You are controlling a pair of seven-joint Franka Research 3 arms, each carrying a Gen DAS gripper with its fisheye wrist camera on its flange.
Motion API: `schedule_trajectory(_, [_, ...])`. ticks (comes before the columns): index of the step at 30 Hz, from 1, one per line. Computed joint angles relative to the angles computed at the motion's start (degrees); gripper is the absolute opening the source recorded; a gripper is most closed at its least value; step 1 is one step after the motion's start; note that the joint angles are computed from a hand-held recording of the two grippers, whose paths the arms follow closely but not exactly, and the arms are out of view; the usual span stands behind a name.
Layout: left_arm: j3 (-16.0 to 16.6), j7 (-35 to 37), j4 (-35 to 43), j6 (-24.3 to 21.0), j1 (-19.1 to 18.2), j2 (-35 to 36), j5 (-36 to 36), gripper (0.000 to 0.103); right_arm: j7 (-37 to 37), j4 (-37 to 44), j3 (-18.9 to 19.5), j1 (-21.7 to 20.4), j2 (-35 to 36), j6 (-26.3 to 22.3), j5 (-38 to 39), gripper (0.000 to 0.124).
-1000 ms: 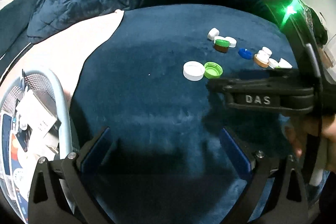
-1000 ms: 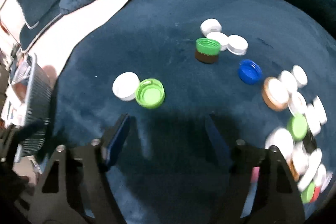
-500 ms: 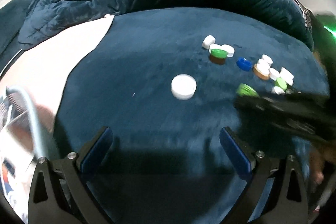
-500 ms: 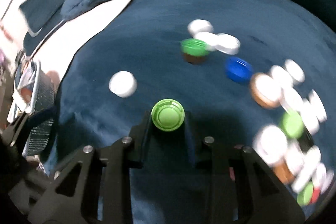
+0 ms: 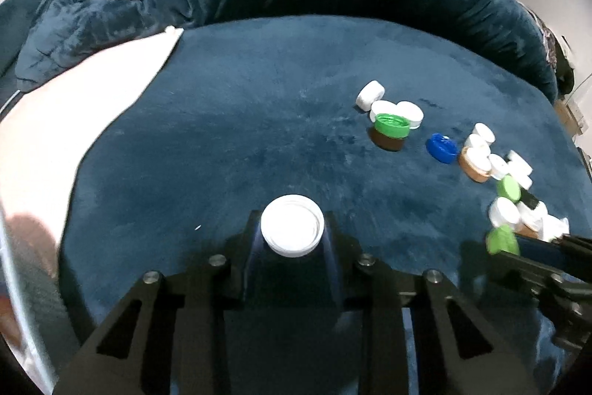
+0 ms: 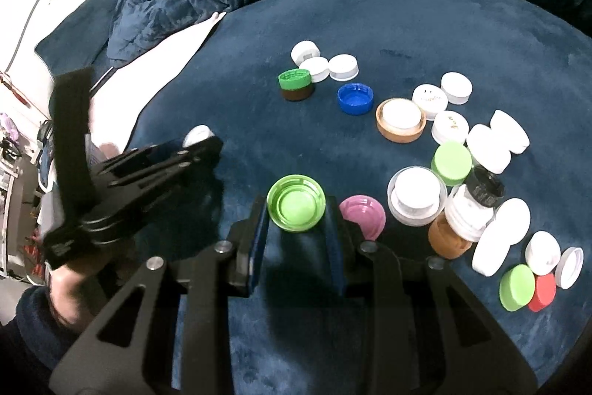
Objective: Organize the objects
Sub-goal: 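Grasp a white cap with the left tool while the right tool grasps a green cap, then carry both caps over the mesh basket and open both tools to release them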
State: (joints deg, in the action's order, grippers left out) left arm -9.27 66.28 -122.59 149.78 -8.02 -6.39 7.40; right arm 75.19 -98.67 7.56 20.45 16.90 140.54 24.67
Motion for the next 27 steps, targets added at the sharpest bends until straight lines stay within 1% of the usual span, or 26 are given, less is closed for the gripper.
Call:
schedule_trajectory(5, [-0.02,-0.2,-4.58,-0.58,-0.24,-8.04,0.84,0.032,0.22,-0.2,0.39,0.6,-0.44,0.0,-0.12,0.031])
schedule_trajectory(8, [0.42,-1.49,-7.65,-2.27,-0.16,-14.04,1.39,0.032,-1.28,-0.21,1.42,1.29,-1.37,0.44,0.93,0.03])
schedule_trajectory(11, [1.72,-3.2,-10.7,-4.79,0.82,-20.2,1.5,0.032,-3.28,-0.03,2.58,2.5,-2.38,0.58,2.05,0.03])
schedule_trajectory(13, [3.41,-4.19,-12.89,-6.56,1.66,-24.32,0.67,0.032,-4.45,0.81,3.22,3.49,-2.4,0.31,2.63,0.03])
schedule_trajectory(16, [5.68,-5.3,-15.21,-9.93,3.91,-29.34,0.31,0.032,-6.36,2.23,4.38,5.0,-2.13,-0.47,4.24,0.03])
schedule_trajectory(18, [7.24,-5.45,-16.57,-11.41,5.27,-31.95,-0.07,0.032,-7.46,3.83,5.28,6.21,-1.42,-1.48,5.36,0.031])
schedule_trajectory(22, [8.83,-5.4,-18.75,-12.48,7.66,-35.53,0.1,0.032,-8.97,7.77,6.65,8.66,0.71,-3.81,6.68,0.031])
schedule_trajectory(27, [10.07,-4.92,-20.03,-12.61,9.39,-36.89,-0.13,0.032,-9.39,14.88,8.03,10.47,5.35,-9.55,9.91,0.031])
